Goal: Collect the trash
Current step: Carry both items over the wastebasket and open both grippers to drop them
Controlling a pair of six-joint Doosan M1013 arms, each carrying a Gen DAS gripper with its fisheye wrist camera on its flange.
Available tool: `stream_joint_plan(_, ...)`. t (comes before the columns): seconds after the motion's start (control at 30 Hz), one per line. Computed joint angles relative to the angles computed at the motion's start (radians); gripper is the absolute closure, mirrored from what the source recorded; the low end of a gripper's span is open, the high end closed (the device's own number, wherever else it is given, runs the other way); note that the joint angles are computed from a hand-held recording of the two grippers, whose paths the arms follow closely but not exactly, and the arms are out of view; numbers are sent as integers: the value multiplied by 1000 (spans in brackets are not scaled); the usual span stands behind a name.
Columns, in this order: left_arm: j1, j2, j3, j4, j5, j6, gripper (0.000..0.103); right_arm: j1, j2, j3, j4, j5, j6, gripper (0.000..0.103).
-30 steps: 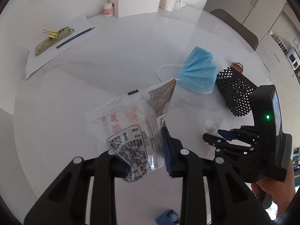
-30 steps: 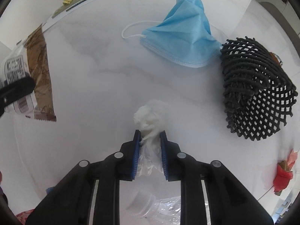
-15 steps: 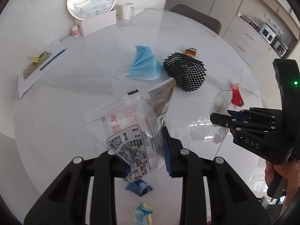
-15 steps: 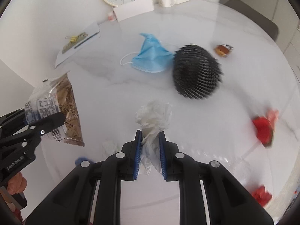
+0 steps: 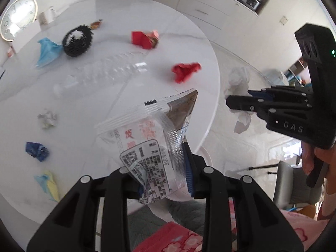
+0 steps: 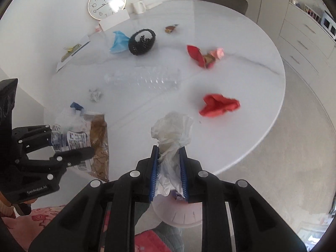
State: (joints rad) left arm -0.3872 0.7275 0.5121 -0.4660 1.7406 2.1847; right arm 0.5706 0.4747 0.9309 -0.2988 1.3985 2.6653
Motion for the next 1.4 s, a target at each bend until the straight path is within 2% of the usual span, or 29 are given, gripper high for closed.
stream_joint_plan(0.1,-32,-93,194,20,-52,51,73,18,-69,119,16,-42,47,82)
stream_joint_plan(0.2,-59,-146,316,26,-79,49,73,31,-114,195,20,-73,65,82)
stream_joint_plan(0.33,-86,-188,420,34,-109,21,71,49,-149,249,11,-91,63,82)
stream_joint_plan(0.43,-104,-204,457,56,-123,5,69,57,-170,283,15,-111,71,82)
stream_joint_plan(0.6,-118,-219,477,73,-145,-2,50,65,-192,320,17,-149,85,82)
stream_joint_plan(0.7,-118,-229,486,71,-161,7,42,67,-198,333,15,-163,94,82)
stream_joint_plan(0.97,-110,-235,470,89,-202,-20,35,64,-200,346,19,-180,90,82)
stream_joint_plan(1.17,-86,-243,444,106,-263,-56,21,70,-178,325,36,-159,30,80)
stream_joint_plan(1.23,-75,-251,442,112,-291,-61,19,71,-168,320,55,-159,1,80)
stream_joint_plan(1.3,-67,-248,431,117,-300,-72,17,72,-161,320,75,-168,-25,76)
stream_joint_plan(1.33,-62,-246,424,120,-302,-81,16,74,-157,318,82,-170,-35,66)
stream_joint_plan(1.37,-58,-243,415,125,-304,-95,14,76,-151,314,85,-167,-41,49)
stream_joint_plan(1.4,-55,-242,411,125,-306,-106,13,79,-144,306,80,-158,-47,42)
